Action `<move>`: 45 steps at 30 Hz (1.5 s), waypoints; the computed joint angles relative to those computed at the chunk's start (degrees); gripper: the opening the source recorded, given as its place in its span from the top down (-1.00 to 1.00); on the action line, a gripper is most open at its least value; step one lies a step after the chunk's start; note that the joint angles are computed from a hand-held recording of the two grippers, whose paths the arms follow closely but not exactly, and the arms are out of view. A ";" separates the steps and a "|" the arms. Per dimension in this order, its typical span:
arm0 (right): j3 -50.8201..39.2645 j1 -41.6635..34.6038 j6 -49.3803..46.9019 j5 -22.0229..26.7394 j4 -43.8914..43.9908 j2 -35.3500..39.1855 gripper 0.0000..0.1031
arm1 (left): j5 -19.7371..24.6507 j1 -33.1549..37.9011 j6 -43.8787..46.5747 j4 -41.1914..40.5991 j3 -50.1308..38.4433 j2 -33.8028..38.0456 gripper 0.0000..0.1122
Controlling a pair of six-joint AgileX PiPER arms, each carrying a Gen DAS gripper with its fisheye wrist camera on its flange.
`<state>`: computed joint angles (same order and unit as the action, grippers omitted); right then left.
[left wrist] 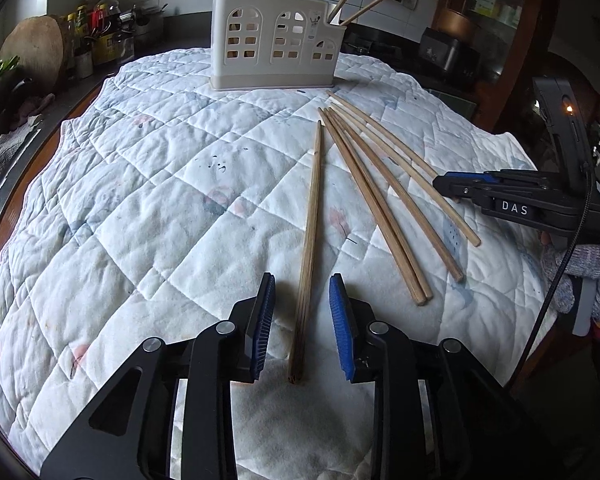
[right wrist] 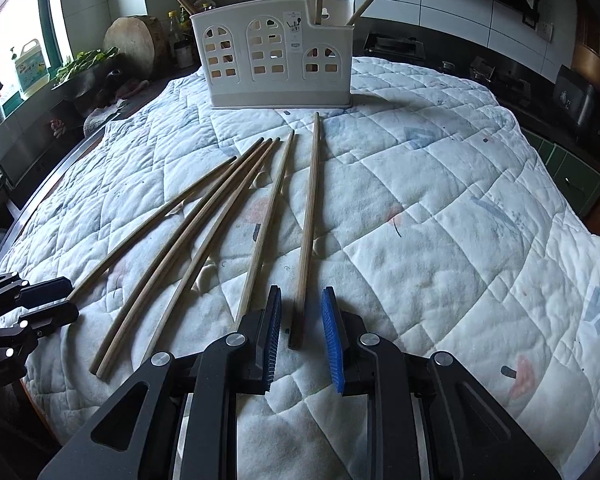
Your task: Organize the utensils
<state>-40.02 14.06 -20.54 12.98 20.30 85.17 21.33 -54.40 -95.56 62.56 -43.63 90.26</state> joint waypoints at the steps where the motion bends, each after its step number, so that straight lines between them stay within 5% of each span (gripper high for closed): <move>1: 0.00 0.12 0.80 -0.13 -0.79 0.06 0.61 | 0.48 -0.33 -0.31 0.39 -0.18 0.28 0.53; 11: 0.63 2.37 18.03 -2.29 -17.37 0.18 0.81 | 3.86 -1.78 -0.71 0.17 -2.13 1.89 0.86; 28: -1.89 0.30 12.43 2.50 -12.92 -13.24 0.87 | 3.09 0.62 6.34 -3.86 -2.18 -6.92 0.90; 38: -17.77 -2.62 5.70 12.06 -7.61 -11.08 0.87 | 1.68 7.40 24.51 -15.18 -10.64 -8.64 0.90; 45: -32.30 -5.29 3.24 20.47 -4.93 -5.89 0.87 | 1.14 13.48 46.47 -32.96 -20.29 -5.63 0.90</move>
